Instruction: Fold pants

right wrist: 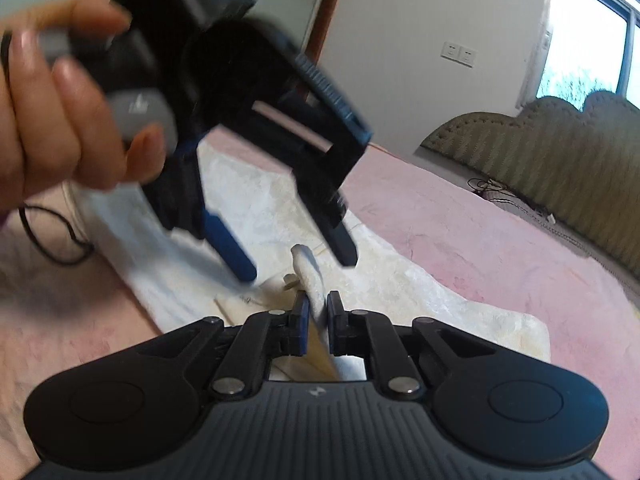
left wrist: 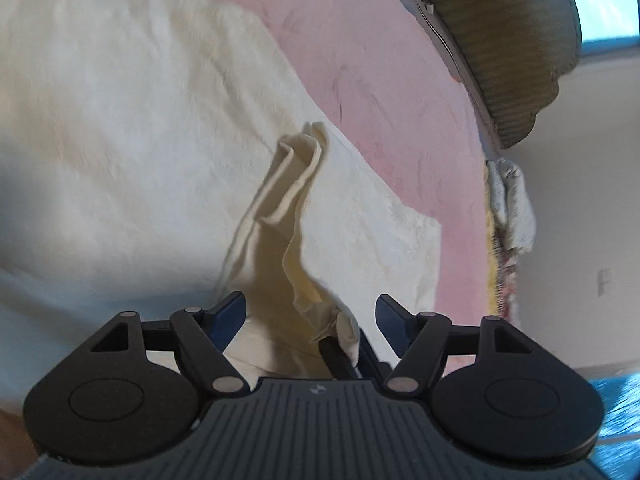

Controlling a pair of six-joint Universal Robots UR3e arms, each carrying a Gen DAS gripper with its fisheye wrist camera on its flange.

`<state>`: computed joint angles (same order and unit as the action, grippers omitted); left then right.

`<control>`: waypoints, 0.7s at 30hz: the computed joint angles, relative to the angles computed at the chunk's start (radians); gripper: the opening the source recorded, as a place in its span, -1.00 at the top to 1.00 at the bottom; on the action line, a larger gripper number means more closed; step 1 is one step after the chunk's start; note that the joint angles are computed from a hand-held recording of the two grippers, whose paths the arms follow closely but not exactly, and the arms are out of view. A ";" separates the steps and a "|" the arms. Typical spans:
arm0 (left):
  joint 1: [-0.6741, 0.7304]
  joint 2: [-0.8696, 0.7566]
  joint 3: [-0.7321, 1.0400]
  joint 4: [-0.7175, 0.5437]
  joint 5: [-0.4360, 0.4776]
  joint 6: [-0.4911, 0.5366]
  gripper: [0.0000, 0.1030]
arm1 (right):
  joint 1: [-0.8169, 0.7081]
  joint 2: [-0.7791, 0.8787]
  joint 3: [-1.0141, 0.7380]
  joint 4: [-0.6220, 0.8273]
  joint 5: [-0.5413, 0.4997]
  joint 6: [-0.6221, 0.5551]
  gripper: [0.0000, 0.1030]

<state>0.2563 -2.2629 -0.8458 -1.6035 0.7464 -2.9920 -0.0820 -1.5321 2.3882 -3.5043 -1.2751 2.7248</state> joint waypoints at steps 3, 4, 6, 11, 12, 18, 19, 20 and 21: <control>0.003 -0.034 0.014 -0.011 -0.038 -0.046 -0.02 | -0.012 -0.007 0.014 -0.010 0.015 -0.010 0.82; 0.002 -0.063 0.048 -0.047 -0.047 -0.047 0.42 | -0.015 -0.009 0.022 -0.016 0.023 -0.014 0.82; -0.002 -0.085 0.066 -0.074 -0.052 -0.065 0.62 | -0.011 -0.036 0.011 0.050 0.004 -0.032 0.82; 0.010 -0.026 -0.072 0.097 -0.031 -0.105 0.78 | -0.362 -0.369 0.079 0.463 0.444 -0.128 0.81; 0.011 -0.015 -0.090 0.121 -0.026 -0.110 0.78 | -0.434 -0.395 0.091 0.493 0.517 -0.095 0.81; 0.022 0.082 -0.211 0.207 0.046 -0.058 0.78 | -0.344 -0.156 0.041 0.365 0.330 0.068 0.81; 0.024 0.091 -0.233 0.217 0.055 -0.058 0.77 | -0.322 -0.159 0.063 0.335 0.320 0.045 0.81; 0.028 0.093 -0.253 0.228 0.048 -0.055 0.72 | -0.284 -0.159 0.069 0.311 0.276 0.012 0.81; 0.026 0.094 -0.276 0.261 0.051 -0.057 0.71 | -0.235 -0.145 0.060 0.290 0.206 -0.017 0.81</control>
<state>0.2825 -2.1686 -1.1214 -1.3429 0.7972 -3.0494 -0.3169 -1.6770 2.4479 -3.2141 -1.0692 2.7077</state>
